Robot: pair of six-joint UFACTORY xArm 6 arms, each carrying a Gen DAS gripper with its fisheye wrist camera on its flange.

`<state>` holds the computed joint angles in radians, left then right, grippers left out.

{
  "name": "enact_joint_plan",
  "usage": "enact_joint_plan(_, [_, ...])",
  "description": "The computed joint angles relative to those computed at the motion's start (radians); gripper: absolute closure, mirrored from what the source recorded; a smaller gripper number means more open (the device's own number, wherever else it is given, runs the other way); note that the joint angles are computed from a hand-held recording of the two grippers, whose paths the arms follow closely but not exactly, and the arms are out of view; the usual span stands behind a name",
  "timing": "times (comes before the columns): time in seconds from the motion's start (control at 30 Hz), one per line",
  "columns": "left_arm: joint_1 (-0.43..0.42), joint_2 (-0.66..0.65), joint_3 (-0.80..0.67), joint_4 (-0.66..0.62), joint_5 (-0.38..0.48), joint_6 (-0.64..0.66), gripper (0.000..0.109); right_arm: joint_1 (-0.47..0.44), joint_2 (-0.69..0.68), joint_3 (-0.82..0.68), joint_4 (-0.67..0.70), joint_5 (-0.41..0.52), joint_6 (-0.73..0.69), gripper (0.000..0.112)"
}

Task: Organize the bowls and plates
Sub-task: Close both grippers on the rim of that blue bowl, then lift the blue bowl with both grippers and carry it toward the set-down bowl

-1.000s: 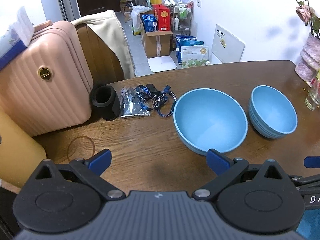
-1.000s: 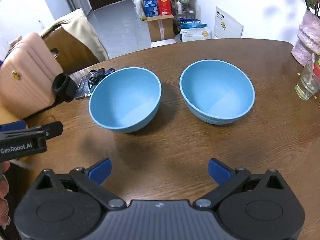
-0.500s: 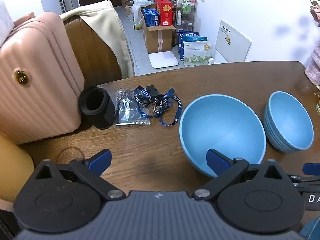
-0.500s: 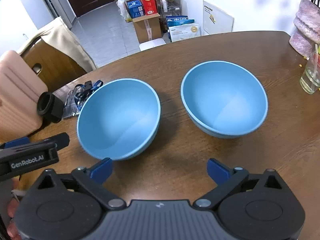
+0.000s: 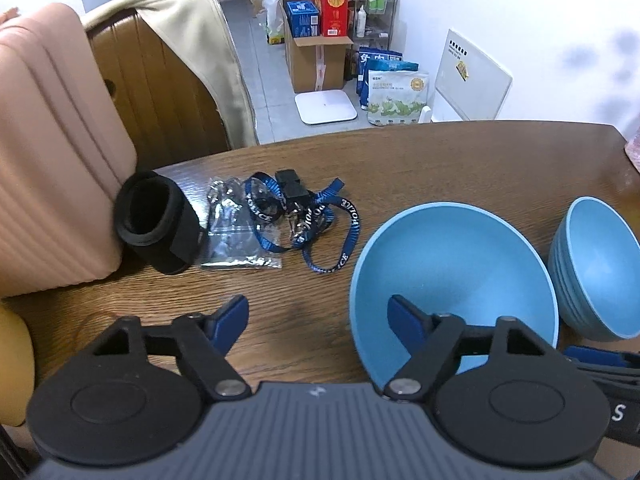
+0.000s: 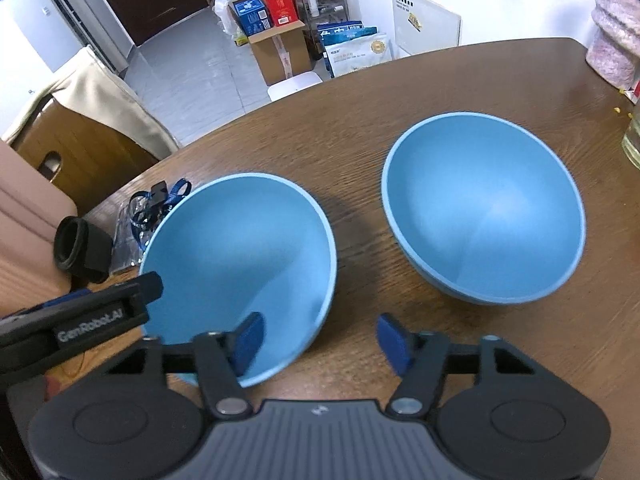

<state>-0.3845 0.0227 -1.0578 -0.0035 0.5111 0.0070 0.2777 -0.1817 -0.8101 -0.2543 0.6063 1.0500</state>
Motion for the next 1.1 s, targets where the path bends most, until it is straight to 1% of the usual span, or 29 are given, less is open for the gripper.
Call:
enact_joint_plan(0.07, [-0.004,0.016,-0.007,-0.005,-0.002,-0.005,0.034,-0.001,0.019,-0.008,-0.005,-0.008,0.005,0.061])
enact_joint_plan(0.13, [-0.007,0.030,-0.013,-0.013,-0.003,-0.006,0.041,-0.004,0.033,-0.011,-0.009,-0.017,0.010,0.067])
enact_joint_plan(0.2, [-0.009,0.044,-0.020,-0.023,-0.002,-0.002,0.044,-0.009,0.047,-0.009,-0.004,-0.040,0.009,0.074])
enact_joint_plan(0.27, [-0.011,0.055,-0.024,-0.026,-0.004,0.000,0.048,-0.013,0.060,-0.010,-0.003,-0.056,0.010,0.079])
enact_joint_plan(0.3, [-0.012,0.060,-0.026,-0.032,-0.002,0.003,0.054,-0.014,0.066,-0.011,-0.005,-0.062,0.012,0.083])
enact_joint_plan(0.33, [-0.012,0.065,-0.029,-0.036,0.000,0.005,0.059,-0.015,0.072,-0.014,-0.007,-0.065,0.013,0.085])
enact_joint_plan(0.37, [-0.013,0.068,-0.030,-0.041,0.003,0.007,0.062,-0.015,0.078,-0.015,-0.004,-0.069,0.010,0.088])
enact_joint_plan(0.4, [-0.014,0.071,-0.030,-0.050,0.002,0.013,0.068,-0.015,0.082,-0.017,0.000,-0.071,0.006,0.091])
enact_joint_plan(0.43, [-0.014,0.073,-0.030,-0.067,0.002,0.029,0.078,-0.016,0.086,-0.018,0.001,-0.072,0.006,0.091])
enact_joint_plan(0.5, [-0.014,0.077,-0.031,-0.124,0.006,0.081,0.089,-0.016,0.092,-0.019,0.001,-0.076,0.005,0.091])
enact_joint_plan(0.53, [-0.015,0.077,-0.029,-0.138,0.005,0.096,0.092,-0.017,0.091,-0.016,-0.004,-0.082,0.005,0.093])
enact_joint_plan(0.57, [-0.016,0.076,-0.026,-0.148,0.002,0.109,0.093,-0.017,0.091,-0.011,-0.006,-0.093,0.002,0.097])
enact_joint_plan(0.73, [-0.017,0.068,-0.014,-0.151,-0.007,0.111,0.093,-0.015,0.082,0.003,-0.030,-0.106,0.016,0.098])
enact_joint_plan(1.1, [-0.016,0.020,0.022,-0.141,-0.023,0.109,0.093,-0.007,0.046,0.034,-0.023,-0.121,0.016,0.098])
